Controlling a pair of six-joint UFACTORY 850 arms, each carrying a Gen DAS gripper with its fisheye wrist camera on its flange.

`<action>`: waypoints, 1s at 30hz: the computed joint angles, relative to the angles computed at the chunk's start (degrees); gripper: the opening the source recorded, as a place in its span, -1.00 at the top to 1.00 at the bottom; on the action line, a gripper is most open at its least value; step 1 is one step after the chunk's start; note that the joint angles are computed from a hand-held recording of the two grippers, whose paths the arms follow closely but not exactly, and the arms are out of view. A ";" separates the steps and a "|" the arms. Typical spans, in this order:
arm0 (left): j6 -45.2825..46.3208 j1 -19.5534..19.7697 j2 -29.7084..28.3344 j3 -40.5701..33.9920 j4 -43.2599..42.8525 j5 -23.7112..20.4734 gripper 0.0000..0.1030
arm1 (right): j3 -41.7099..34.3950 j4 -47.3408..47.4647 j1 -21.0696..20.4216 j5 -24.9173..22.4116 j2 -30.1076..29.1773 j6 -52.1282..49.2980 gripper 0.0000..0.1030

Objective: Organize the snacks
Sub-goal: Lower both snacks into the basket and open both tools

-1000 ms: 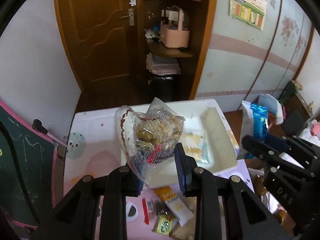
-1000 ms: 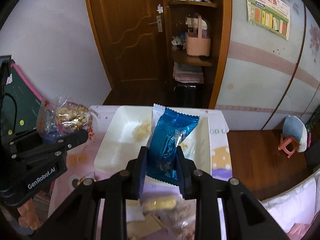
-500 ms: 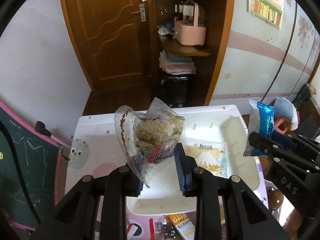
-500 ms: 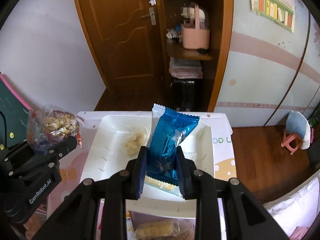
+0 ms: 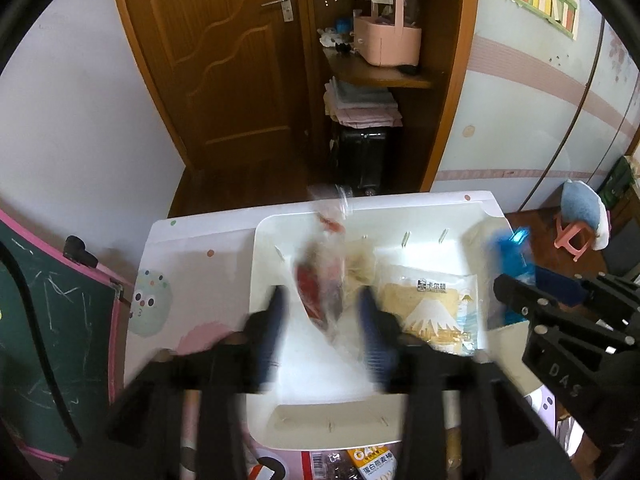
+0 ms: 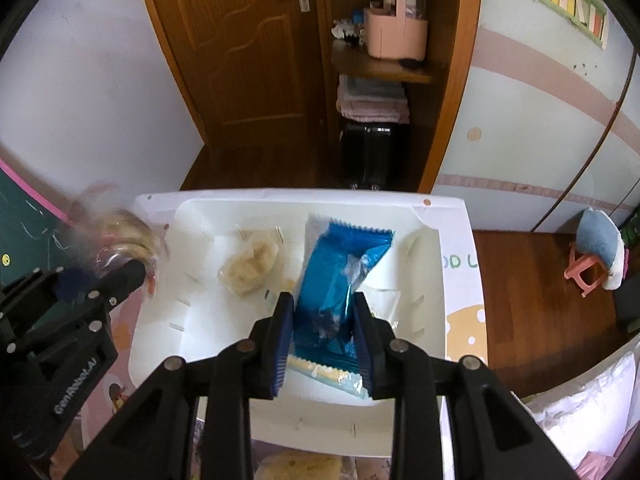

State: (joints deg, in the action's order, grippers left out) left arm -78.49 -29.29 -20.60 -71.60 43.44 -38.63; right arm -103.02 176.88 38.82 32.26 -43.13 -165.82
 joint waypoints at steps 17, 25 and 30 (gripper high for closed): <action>-5.33 -2.78 3.48 3.07 3.80 -1.79 -0.75 | 5.81 0.66 0.15 -0.79 3.67 -0.04 0.25; -6.78 -4.51 6.46 4.89 4.98 -3.04 -0.75 | 9.99 0.44 0.62 -2.75 7.37 0.80 0.24; -8.21 -5.88 9.05 6.57 5.89 -4.17 -0.75 | 13.05 -0.16 1.18 -4.13 10.38 2.03 0.24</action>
State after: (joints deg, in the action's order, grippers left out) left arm -86.70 -35.17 -11.55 -65.03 49.33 -42.79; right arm -89.97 176.73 39.99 28.13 -32.75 -163.80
